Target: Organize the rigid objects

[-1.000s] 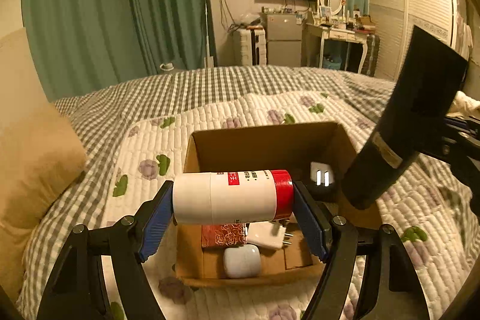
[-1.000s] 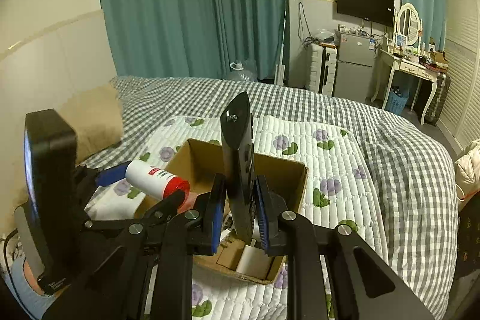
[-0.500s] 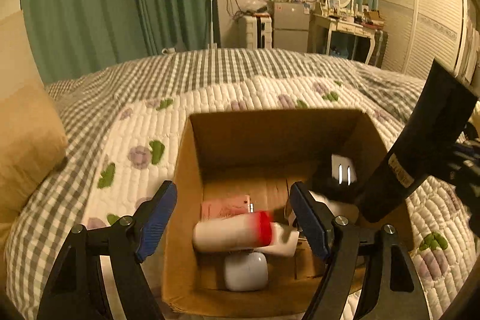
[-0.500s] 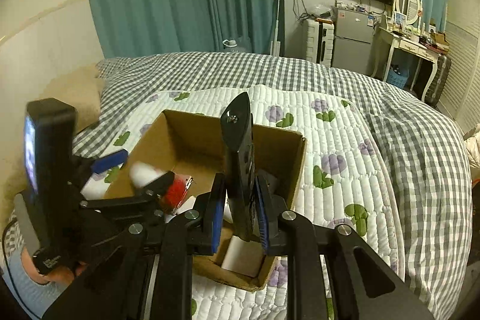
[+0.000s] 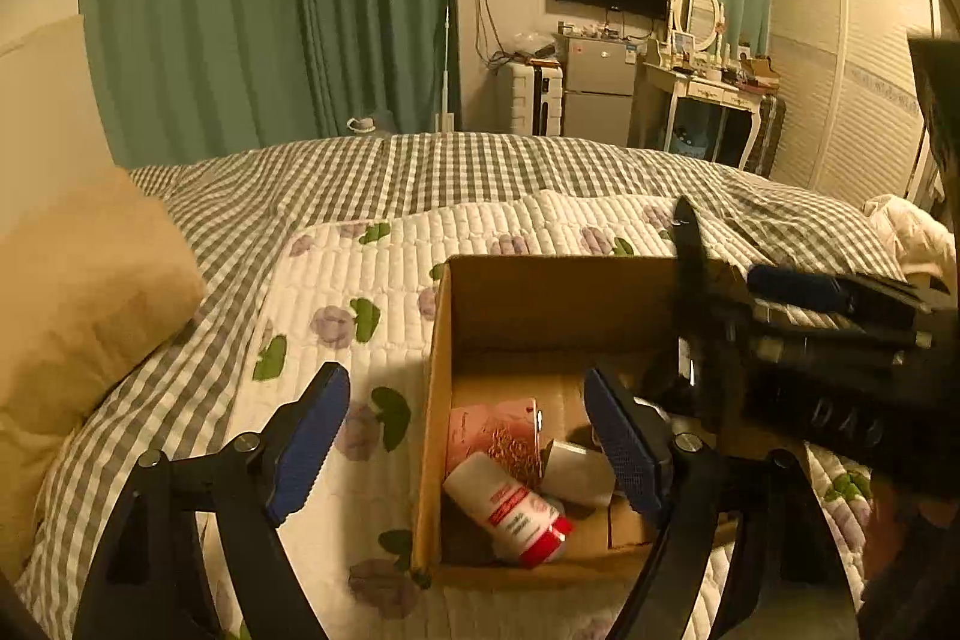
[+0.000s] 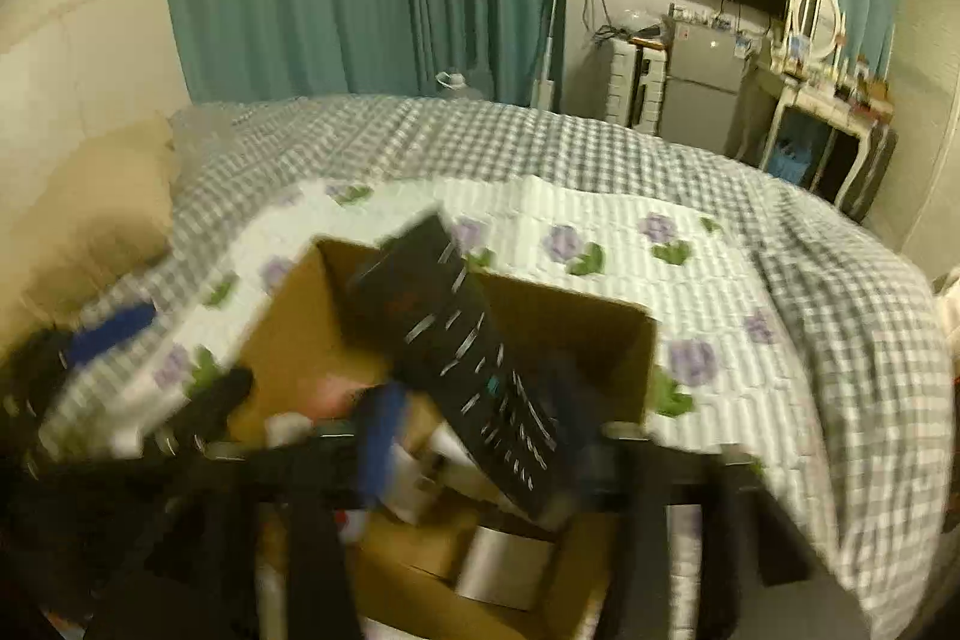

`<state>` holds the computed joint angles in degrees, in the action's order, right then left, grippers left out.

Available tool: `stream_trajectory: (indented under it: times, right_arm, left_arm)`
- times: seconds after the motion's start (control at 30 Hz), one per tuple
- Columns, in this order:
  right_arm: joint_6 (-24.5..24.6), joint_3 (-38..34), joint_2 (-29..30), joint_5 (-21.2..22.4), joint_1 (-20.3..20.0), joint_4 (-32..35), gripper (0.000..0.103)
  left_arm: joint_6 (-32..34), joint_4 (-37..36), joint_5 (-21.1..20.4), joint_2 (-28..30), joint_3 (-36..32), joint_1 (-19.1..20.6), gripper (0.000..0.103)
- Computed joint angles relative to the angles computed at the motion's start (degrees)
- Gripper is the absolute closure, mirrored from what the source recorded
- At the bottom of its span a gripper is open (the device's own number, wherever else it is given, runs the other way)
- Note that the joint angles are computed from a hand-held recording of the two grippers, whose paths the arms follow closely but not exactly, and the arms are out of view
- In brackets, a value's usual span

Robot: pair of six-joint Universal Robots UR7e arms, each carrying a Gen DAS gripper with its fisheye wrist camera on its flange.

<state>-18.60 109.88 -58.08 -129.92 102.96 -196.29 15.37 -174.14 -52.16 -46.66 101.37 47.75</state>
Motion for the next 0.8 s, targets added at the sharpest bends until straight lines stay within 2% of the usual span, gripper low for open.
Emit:
stream_trajectory:
  times: [0.23,0.4,0.57,0.63,0.73,0.8]
  right_arm:
    - [0.5,1.9,-1.3,-0.3,2.9,-3.8,0.043]
    - [0.4,5.0,-4.1,-2.7,6.8,-6.9,0.043]
    - [-2.9,9.1,-6.1,-6.2,12.4,-15.1,0.043]
    - [-3.7,10.2,-6.5,-7.5,13.9,-17.3,0.040]
    - [-7.2,11.0,-6.2,-10.3,16.2,-23.0,0.033]
    - [-11.0,11.3,-4.9,-12.1,17.5,-29.9,0.018]
  left_arm:
    - [-0.4,-1.5,0.9,-3.7,3.9,-1.0,0.019]
    - [0.0,-4.7,1.1,-7.6,7.7,-3.5,0.019]
    - [1.4,-9.4,1.5,-11.8,12.0,-6.6,0.019]
    - [1.3,-10.9,1.4,-13.3,13.3,-7.6,0.019]
    - [1.2,-14.1,1.4,-15.1,15.3,-9.2,0.011]
    - [2.2,-17.9,1.2,-15.7,17.1,-9.9,0.008]
